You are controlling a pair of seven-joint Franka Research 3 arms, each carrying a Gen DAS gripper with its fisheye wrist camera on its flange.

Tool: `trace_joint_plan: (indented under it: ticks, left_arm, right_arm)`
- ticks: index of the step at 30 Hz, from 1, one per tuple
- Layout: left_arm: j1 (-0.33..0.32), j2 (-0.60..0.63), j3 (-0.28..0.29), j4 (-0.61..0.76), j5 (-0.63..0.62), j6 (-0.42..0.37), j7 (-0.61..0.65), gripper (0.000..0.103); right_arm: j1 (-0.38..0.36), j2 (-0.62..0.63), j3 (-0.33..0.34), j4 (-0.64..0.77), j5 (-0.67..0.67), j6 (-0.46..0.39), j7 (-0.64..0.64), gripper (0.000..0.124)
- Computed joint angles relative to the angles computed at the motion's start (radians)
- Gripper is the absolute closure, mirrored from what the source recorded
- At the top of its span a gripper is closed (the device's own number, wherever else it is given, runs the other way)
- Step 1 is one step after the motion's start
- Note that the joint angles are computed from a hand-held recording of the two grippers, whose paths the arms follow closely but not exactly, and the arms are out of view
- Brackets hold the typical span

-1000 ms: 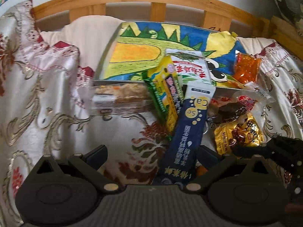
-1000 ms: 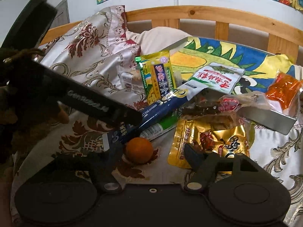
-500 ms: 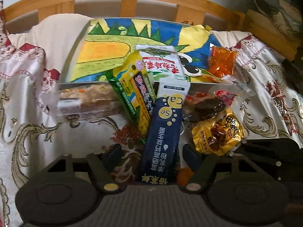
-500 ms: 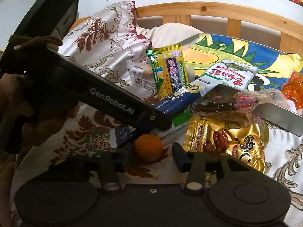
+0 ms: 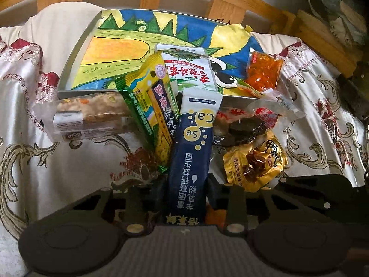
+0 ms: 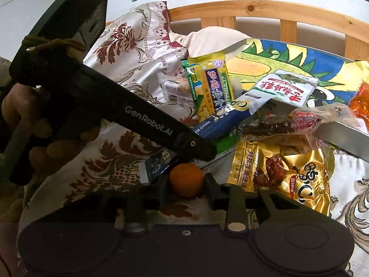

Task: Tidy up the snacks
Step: 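Grasp the blue calcium tube with the left tool while the right tool grasps the mandarin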

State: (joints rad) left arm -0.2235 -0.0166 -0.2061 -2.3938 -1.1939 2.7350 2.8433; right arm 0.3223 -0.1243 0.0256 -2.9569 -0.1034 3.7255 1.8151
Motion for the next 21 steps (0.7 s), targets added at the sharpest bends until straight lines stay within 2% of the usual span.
trace_joint_plan:
  ticks: [9, 21]
  left_arm:
    - [0.001, -0.05, 0.02, -0.035, 0.025, -0.013, -0.048, 0.067]
    - [-0.027, -0.153, 0.068, -0.105, -0.008, -0.011, -0.053, 0.068]
  right_arm:
    - [0.017, -0.045, 0.051, -0.023, 0.131, -0.021, -0.12, 0.089]
    - [0.062, -0.146, 0.171, -0.069, 0.446, -0.018, -0.351, 0.089]
